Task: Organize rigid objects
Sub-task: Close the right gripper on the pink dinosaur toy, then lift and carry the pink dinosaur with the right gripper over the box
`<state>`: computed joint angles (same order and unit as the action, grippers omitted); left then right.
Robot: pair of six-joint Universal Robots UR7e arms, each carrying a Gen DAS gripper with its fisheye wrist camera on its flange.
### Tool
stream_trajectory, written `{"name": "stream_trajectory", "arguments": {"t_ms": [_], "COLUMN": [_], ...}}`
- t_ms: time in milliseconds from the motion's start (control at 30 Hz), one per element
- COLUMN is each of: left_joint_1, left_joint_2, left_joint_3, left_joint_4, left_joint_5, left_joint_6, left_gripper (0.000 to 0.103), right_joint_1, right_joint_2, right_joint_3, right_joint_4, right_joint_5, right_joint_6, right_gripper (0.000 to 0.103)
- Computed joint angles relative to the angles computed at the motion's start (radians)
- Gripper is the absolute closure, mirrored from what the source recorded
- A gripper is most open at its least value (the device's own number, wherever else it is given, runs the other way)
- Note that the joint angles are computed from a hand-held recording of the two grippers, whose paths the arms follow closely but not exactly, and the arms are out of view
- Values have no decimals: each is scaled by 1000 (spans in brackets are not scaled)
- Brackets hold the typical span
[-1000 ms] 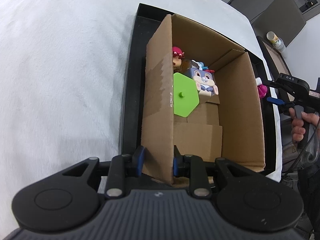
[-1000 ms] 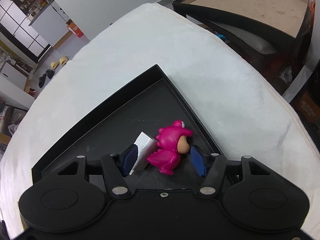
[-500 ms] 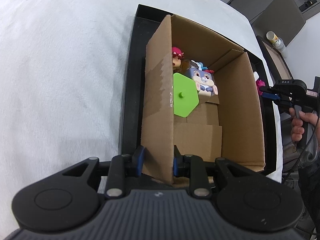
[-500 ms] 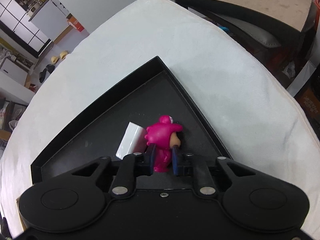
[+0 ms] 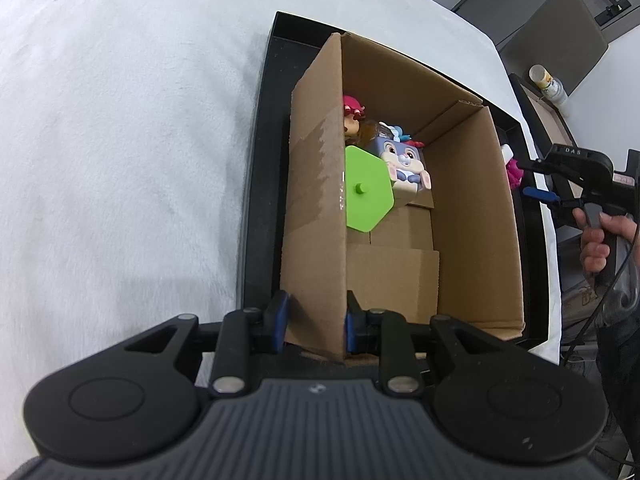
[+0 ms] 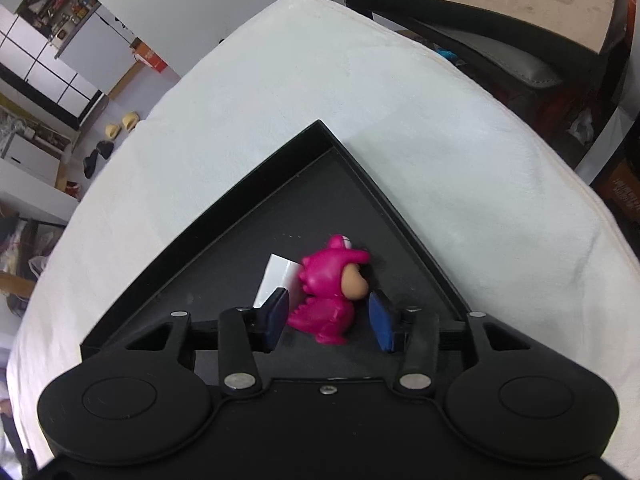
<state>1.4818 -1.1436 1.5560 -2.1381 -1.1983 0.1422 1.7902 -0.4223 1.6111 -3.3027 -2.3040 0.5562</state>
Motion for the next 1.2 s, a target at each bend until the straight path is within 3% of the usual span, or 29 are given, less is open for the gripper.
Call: {"name": "stream_trajectory", "arguments": {"t_ms": [333,500,567,933,1200], "left_joint_1": [1,1,1,-1,-3], "left_joint_2": [10,12,12,7,1], "left_joint_3": [-9,-11,-11,-2,7], "left_joint_4": [6,7,7,0,-8], "left_joint_5": [5,5,5,7,11], "left_joint_6": [-4,-2,0,-4,-1], "left_gripper": [78,78,78,78,78], "right_joint_1": [-18,-14,-10,9,25], "right_joint_2": [15,27,29,-9,-34], "right_joint_3": [-55,-60,-49,50,96], "right_joint_4": [112,128,117,115,150], "right_joint_5": [-24,-25,-23,4,-2], "right_joint_6": [44,36,28,86,83], "right_gripper": [58,65,68,68,68]}}
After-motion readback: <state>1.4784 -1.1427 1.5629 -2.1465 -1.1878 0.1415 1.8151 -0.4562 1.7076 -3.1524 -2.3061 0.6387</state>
